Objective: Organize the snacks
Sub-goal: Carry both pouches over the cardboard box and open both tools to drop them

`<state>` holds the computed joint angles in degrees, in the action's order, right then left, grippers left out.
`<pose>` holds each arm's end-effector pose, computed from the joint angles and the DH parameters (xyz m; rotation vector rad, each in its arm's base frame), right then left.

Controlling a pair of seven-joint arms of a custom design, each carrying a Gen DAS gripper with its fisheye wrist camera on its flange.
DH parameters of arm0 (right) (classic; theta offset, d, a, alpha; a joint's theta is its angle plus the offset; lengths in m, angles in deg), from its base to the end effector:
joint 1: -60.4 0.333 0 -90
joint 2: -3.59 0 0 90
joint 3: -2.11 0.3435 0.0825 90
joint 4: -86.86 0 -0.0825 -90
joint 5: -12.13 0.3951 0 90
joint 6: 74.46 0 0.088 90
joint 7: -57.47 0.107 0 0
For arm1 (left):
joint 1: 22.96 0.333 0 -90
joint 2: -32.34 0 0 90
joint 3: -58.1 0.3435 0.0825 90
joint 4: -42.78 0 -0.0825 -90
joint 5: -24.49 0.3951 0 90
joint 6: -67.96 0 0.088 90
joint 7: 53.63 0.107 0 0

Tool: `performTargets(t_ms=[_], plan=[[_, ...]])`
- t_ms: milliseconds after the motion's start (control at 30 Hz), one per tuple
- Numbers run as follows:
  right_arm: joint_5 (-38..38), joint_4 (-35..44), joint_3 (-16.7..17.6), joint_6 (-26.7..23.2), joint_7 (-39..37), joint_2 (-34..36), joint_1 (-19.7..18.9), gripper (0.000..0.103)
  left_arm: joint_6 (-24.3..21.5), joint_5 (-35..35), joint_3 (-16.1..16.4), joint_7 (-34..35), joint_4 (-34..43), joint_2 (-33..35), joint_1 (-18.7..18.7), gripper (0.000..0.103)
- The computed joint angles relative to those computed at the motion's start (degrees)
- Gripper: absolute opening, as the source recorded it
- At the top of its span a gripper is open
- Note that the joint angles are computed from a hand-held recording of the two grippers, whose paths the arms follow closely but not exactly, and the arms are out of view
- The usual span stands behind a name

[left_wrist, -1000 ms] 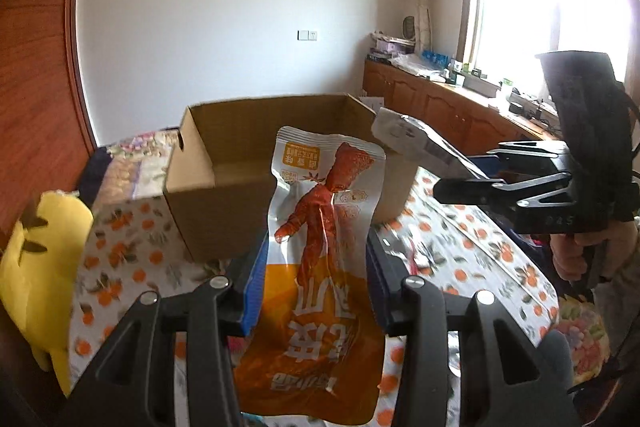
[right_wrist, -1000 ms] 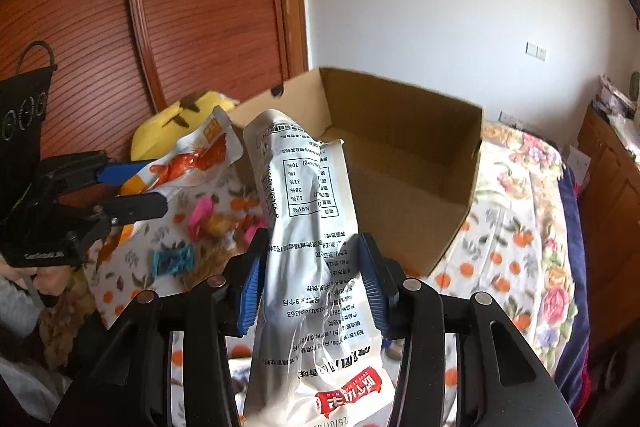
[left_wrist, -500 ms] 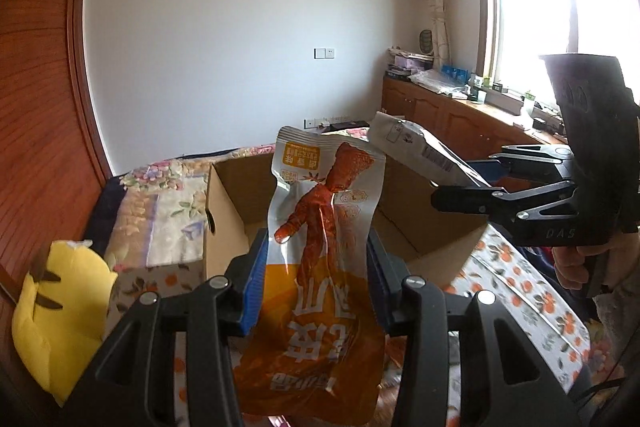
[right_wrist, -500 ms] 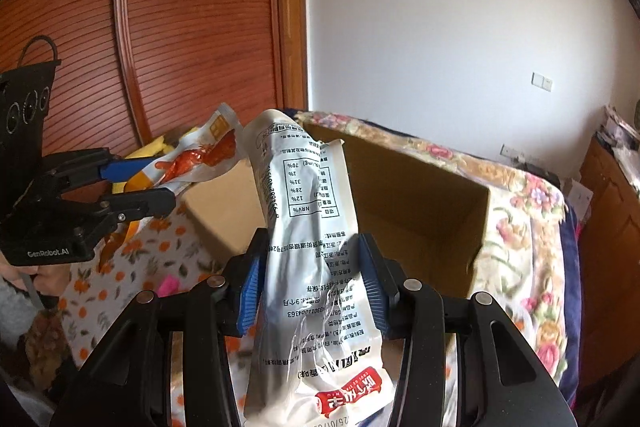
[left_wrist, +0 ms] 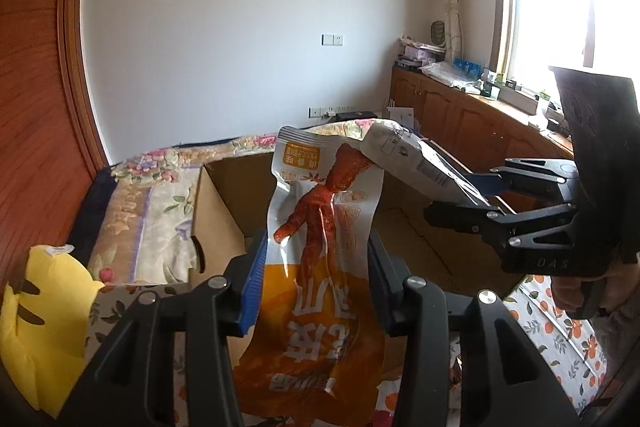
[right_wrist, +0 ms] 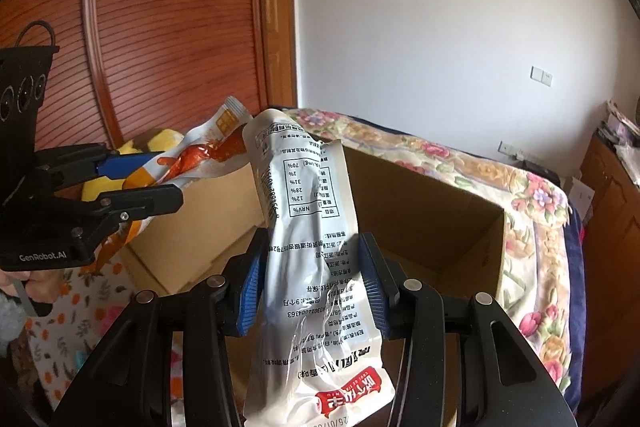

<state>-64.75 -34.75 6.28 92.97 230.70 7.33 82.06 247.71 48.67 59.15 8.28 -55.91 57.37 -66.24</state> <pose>0.4991 0.3086 0.4496 -1.8304 1.4540 -0.7591 0.5135 -0.5176 0.4652 -1.0823 2.2488 -1.2284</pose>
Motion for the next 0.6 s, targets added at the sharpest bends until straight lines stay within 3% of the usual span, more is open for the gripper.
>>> performTargets(t_ms=[133, 233, 300, 600], plan=[[1.8, 0.1, -0.1, -1.9, -1.2, 0.7, 0.2, 0.045, -1.8, -0.5, -1.7, 1.4, 2.3, 1.6, 1.2, 0.046], [2.1, 0.1, -0.3, -2.6, -1.3, 0.9, 0.3, 0.046, -2.4, 0.4, -0.7, 0.9, 3.2, 2.1, 0.1, 0.048], [3.3, -0.1, -0.2, -3.9, -2.1, 0.6, 0.5, 0.047, -3.7, 0.2, -2.2, 1.9, 4.5, 2.9, 1.2, 0.048], [7.4, -0.3, 0.2, -6.8, -5.5, 0.5, 0.9, 0.061, -5.9, 0.5, -3.2, 1.1, 6.3, 3.8, 1.8, 0.054]])
